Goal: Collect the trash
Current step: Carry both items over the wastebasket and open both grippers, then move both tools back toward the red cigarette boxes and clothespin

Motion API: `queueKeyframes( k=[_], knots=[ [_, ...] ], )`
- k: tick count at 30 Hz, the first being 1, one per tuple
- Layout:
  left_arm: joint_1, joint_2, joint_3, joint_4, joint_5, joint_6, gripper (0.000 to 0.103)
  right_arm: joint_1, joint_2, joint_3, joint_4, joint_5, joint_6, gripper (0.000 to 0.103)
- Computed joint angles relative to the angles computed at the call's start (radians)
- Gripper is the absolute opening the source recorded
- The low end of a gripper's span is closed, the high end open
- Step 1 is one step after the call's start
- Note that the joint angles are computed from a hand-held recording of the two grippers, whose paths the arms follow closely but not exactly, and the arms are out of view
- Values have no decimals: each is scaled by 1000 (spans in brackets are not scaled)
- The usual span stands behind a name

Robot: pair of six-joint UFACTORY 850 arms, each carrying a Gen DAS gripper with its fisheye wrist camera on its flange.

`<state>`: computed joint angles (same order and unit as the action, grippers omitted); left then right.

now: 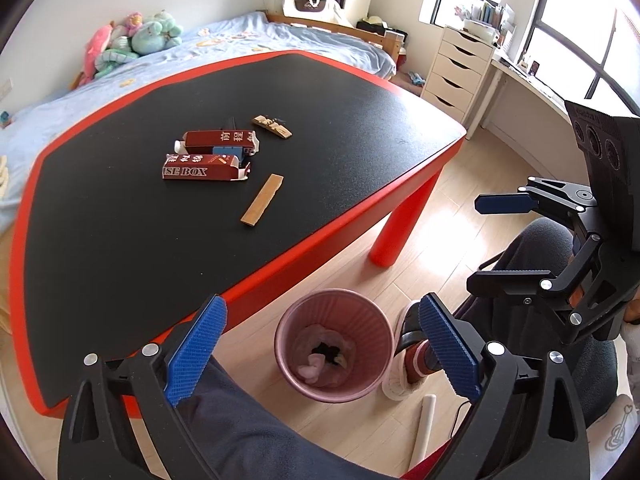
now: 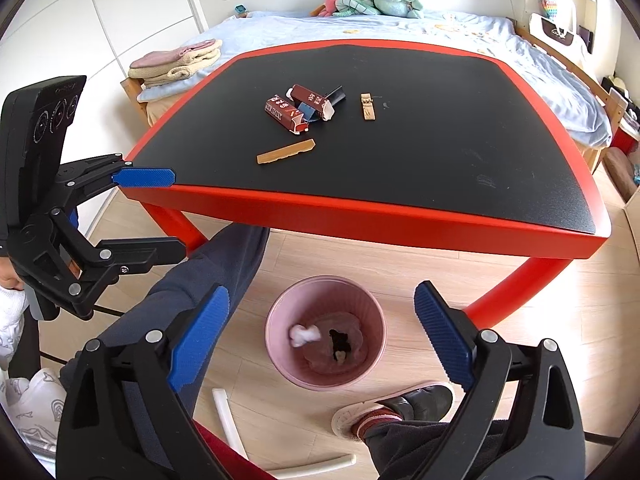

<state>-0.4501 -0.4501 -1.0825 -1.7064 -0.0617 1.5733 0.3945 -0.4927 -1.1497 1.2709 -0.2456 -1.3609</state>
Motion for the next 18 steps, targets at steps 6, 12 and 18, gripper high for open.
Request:
queueKeyframes(
  k=[6, 12, 18],
  knots=[
    [3, 3, 4, -15, 14, 12, 95, -1, -2, -1, 14, -2, -11, 96],
    [8, 7, 8, -80, 16, 75, 95, -1, -1, 1, 30, -1, -22, 98],
    [13, 7, 7, -74, 18, 60, 95, -3, -6, -7, 35, -8, -22, 99]
  ],
)
